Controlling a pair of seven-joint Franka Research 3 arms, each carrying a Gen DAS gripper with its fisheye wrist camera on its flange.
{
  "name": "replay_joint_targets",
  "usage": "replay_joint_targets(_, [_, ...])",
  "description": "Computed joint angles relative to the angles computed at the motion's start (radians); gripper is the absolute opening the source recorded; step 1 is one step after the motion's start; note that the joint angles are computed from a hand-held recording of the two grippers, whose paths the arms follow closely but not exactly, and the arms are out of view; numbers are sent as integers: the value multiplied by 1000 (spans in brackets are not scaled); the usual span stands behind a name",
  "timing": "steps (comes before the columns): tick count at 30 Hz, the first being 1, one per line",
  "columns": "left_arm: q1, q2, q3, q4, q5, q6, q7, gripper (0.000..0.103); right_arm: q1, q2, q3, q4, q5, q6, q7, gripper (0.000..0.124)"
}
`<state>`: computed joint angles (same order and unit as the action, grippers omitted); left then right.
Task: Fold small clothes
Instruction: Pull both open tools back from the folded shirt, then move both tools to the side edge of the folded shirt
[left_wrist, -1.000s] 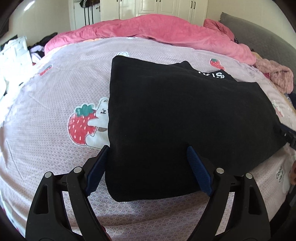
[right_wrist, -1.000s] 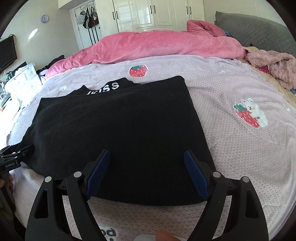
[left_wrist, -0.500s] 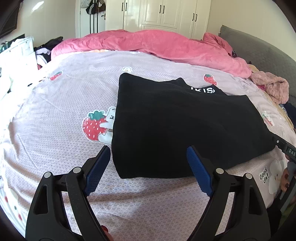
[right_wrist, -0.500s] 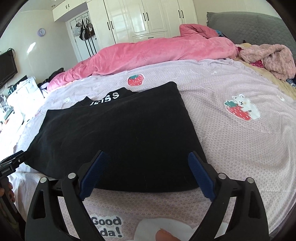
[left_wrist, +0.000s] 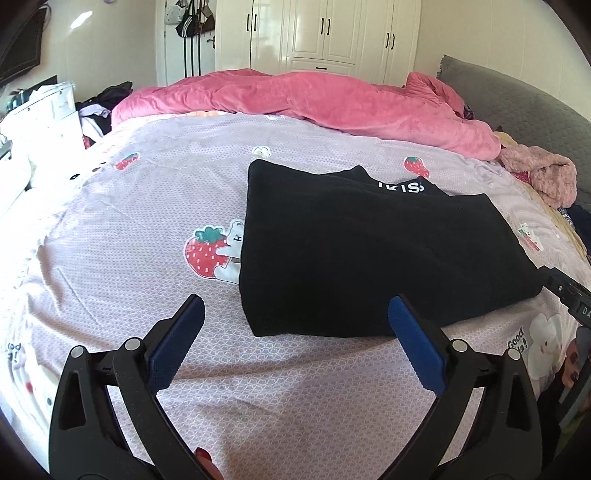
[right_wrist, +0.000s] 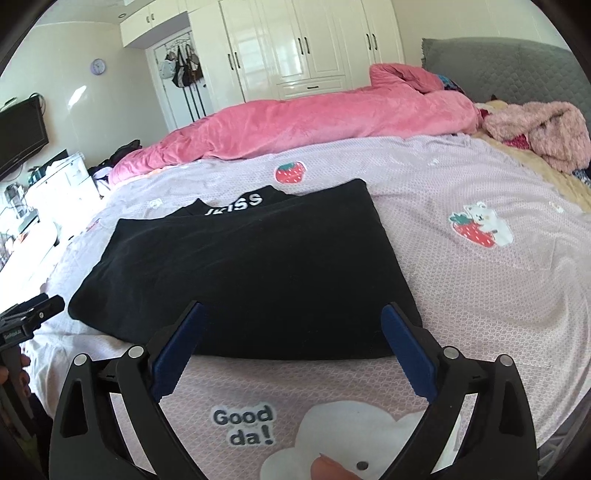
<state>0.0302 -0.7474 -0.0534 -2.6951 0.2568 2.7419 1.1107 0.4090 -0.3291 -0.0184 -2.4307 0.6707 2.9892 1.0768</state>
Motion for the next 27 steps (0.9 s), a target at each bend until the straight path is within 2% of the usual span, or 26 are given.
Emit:
replay_joint_targets(11, [31, -52, 4, -14, 10, -29, -18, 93, 43, -46, 34, -24, -59, 28, 1, 96])
replay_joint_targets(27, [88, -92, 18, -38, 30, -15, -31, 93, 124, 2, 102, 10, -146, 20, -2, 96])
